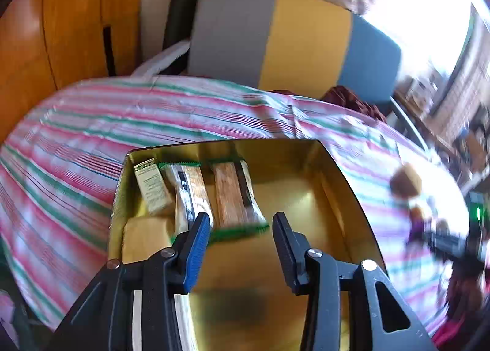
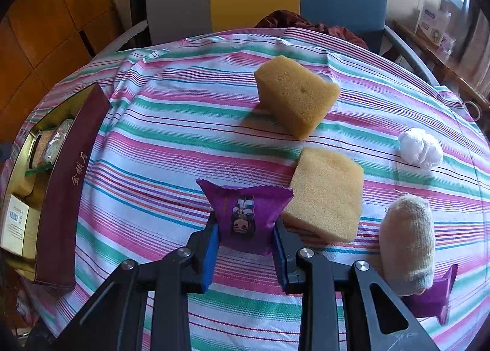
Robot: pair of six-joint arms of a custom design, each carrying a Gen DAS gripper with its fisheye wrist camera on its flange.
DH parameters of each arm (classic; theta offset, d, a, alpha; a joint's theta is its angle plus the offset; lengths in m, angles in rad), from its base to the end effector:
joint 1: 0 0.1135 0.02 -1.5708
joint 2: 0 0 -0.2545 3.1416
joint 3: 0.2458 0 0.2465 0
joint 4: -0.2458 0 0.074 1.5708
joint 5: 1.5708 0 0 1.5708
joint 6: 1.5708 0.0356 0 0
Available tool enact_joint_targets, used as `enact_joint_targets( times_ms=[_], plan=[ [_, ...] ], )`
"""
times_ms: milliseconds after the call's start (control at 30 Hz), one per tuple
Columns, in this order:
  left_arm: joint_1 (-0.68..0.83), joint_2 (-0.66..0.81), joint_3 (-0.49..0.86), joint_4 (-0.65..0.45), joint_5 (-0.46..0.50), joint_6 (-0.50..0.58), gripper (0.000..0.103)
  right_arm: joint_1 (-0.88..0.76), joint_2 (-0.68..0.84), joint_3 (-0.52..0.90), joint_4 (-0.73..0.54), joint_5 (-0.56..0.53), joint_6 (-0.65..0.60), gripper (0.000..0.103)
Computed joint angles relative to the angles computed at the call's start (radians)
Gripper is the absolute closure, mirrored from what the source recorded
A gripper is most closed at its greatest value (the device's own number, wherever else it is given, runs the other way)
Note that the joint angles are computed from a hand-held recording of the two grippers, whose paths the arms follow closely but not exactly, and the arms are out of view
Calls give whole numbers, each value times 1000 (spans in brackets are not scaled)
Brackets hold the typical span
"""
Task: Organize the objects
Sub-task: 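Drop the cracker packet into the tray with the left gripper while the right holds the purple packet, then carry the purple packet into the gold tray and open the right gripper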
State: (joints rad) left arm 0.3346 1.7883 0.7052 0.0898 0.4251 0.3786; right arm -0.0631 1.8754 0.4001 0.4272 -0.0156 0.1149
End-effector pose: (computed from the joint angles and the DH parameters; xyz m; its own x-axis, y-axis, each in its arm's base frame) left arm 0.2863 0.0840 0.0897 -0.7673 0.0897 -0.6350 0.2121 0.9699 -0.1193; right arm 0.2331 -0.0142 0.0290 -0.8527 0.1687 -0.4944 0.1541 0.9855 0.0707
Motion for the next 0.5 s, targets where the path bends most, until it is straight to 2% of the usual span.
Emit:
enact_joint_targets(
  times_ms=[267,500],
  plan=[
    [80,-228,-244,73,48,117,60,19,-17,1,-26,25,18,72],
    [134,-272,-288,54,96,172,60,147,-220,-36,-112,54,103,72]
  ],
)
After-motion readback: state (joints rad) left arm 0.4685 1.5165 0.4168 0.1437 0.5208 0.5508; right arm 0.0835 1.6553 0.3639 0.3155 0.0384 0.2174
